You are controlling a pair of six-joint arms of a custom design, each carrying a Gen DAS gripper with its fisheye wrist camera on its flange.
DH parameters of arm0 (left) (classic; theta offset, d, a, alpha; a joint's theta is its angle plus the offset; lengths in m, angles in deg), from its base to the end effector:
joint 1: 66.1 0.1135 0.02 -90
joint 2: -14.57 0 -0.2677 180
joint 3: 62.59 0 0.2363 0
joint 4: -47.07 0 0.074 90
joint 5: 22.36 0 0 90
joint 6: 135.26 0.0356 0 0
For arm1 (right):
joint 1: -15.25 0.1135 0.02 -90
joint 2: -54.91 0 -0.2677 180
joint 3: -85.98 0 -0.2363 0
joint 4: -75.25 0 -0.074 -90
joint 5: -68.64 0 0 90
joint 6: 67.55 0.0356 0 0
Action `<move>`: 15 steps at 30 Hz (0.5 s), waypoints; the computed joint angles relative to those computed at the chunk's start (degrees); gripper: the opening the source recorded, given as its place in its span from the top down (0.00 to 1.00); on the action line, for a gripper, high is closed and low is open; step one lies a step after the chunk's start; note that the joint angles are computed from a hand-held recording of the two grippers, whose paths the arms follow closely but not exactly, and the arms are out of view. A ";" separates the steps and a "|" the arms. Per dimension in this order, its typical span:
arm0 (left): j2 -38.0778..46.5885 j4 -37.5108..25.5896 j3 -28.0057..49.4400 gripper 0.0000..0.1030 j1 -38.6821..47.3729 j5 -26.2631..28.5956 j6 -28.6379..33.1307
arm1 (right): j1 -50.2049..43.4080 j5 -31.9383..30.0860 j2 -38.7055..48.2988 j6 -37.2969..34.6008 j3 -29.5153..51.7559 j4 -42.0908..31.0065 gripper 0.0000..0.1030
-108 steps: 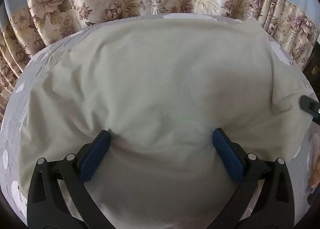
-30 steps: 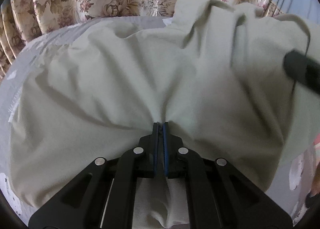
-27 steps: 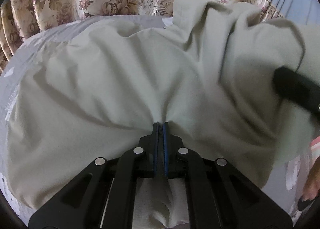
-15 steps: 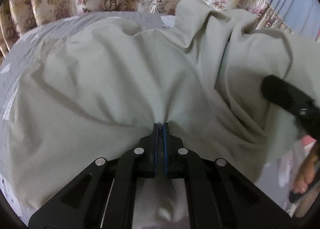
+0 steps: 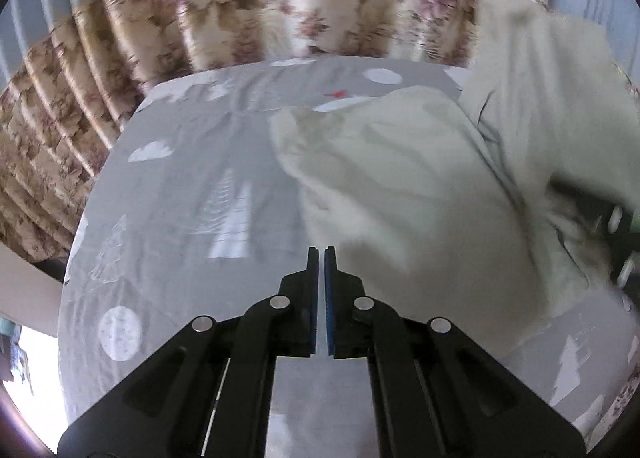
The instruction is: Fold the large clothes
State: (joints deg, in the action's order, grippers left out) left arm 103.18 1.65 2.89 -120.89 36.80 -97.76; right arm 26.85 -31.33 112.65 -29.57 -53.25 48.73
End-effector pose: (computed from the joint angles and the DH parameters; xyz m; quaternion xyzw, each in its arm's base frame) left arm 0.1700 -0.2093 0.1910 -0.0305 0.9480 0.0104 0.3167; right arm 0.1773 0.0427 0.1958 -0.5116 0.7597 -0.0610 0.3967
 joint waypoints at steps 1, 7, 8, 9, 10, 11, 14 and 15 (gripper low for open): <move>-1.07 0.43 -1.52 0.99 0.39 -0.01 -0.20 | 5.64 4.39 2.75 -0.44 -1.84 2.54 0.82; -5.82 9.66 -12.42 0.99 1.98 2.48 -0.57 | 0.13 -5.49 16.87 2.86 1.60 -1.36 0.82; -5.59 11.24 -13.62 0.99 2.61 3.59 -0.51 | -2.53 -8.71 18.98 3.20 3.85 -3.99 0.82; -5.32 12.04 -14.23 0.99 2.89 4.14 -0.48 | -3.54 -9.80 19.73 3.04 4.85 -5.36 0.82; -4.91 12.03 -14.32 0.99 2.46 4.02 -1.00 | -3.49 -9.54 19.35 2.57 4.46 -5.14 0.82; -4.35 11.93 -14.04 0.99 2.43 3.86 -1.05 | -2.47 -8.00 18.09 2.32 3.07 -3.77 0.81; -4.55 11.30 -13.95 0.99 1.91 3.00 -1.08 | 0.34 -4.44 15.72 4.07 0.72 -1.13 0.80; -4.73 10.38 -13.73 0.99 1.44 2.25 -1.48 | 0.90 -3.53 14.63 4.42 -0.34 -0.14 0.79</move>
